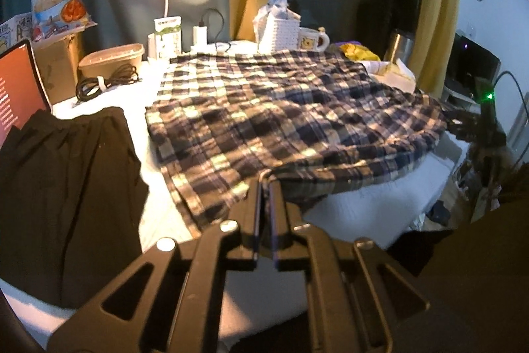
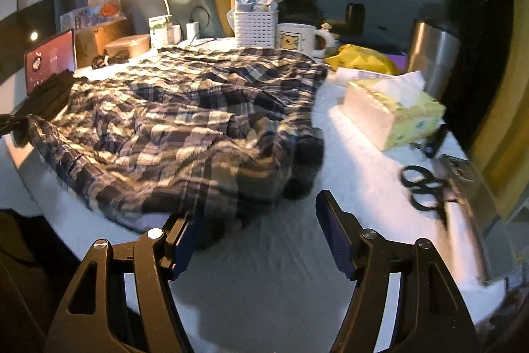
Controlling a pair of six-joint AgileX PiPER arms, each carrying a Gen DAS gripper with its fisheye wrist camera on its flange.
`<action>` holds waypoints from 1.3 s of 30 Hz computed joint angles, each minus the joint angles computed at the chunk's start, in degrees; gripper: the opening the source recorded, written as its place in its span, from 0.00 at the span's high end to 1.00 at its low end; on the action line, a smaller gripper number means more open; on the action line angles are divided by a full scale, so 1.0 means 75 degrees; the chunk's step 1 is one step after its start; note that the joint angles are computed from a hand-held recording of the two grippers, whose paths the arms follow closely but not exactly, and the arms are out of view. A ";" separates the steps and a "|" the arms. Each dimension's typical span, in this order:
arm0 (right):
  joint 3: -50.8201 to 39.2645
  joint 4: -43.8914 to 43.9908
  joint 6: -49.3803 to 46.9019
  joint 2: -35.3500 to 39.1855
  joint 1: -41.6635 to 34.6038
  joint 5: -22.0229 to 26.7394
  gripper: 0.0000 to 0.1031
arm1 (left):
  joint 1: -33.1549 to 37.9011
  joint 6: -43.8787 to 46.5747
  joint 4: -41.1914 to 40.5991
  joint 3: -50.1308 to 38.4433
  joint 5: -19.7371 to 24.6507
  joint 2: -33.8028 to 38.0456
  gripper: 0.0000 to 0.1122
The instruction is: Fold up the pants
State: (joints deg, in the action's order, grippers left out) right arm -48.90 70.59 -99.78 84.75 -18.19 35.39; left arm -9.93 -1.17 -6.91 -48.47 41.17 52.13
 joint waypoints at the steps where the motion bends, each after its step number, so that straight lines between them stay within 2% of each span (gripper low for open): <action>1: -0.0104 -0.0040 0.0143 0.0134 0.0152 -0.0148 0.31 | 0.0083 0.0091 -0.0082 -0.0051 -0.0051 0.0068 0.96; 2: -0.0218 -0.0022 0.0295 0.0268 0.0267 -0.0215 0.31 | 0.0203 0.0222 -0.0225 -0.0140 -0.0096 0.0167 0.96; 3: -0.0316 0.0026 0.0394 0.0349 0.0267 -0.0125 0.36 | 0.0417 0.0472 -0.0493 -0.0248 -0.0165 0.0283 0.96; 4: -0.0411 0.0151 0.0451 0.0409 0.0223 0.0111 0.51 | 0.0551 0.0600 -0.0659 -0.0327 -0.0210 0.0353 0.96; 5: -0.0493 0.0117 0.0578 0.0420 0.0217 0.0234 0.93 | 0.0665 0.0753 -0.0859 -0.0401 -0.0218 0.0418 0.96; 6: -0.0484 0.0129 0.0642 0.0333 0.0279 0.0173 0.95 | 0.0817 0.0916 -0.1070 -0.0539 -0.0248 0.0526 0.96; 10: -0.0489 -0.0047 0.0887 -0.0172 0.0471 0.0016 0.95 | 0.1019 0.1223 -0.1319 -0.1076 -0.0237 0.0804 0.96; 13: -0.0791 -0.0472 0.1520 -0.0382 0.0501 -0.0026 0.95 | 0.1213 0.1520 -0.1545 -0.1592 -0.0245 0.1071 0.96; 22: -0.2272 -0.1821 0.3629 -0.0126 0.1019 -0.0268 0.95 | 0.1746 0.2374 -0.2137 -0.3354 -0.0357 0.2394 0.96; 33: -0.5164 -0.3354 0.6249 0.1726 0.1592 -0.0141 0.95 | 0.2011 0.2896 -0.2412 -0.5931 -0.0339 0.4612 0.96; 39: -0.7368 -0.4606 0.7933 0.3370 0.1928 0.0223 0.95 | 0.2053 0.2921 -0.2166 -0.7920 -0.0039 0.6515 0.96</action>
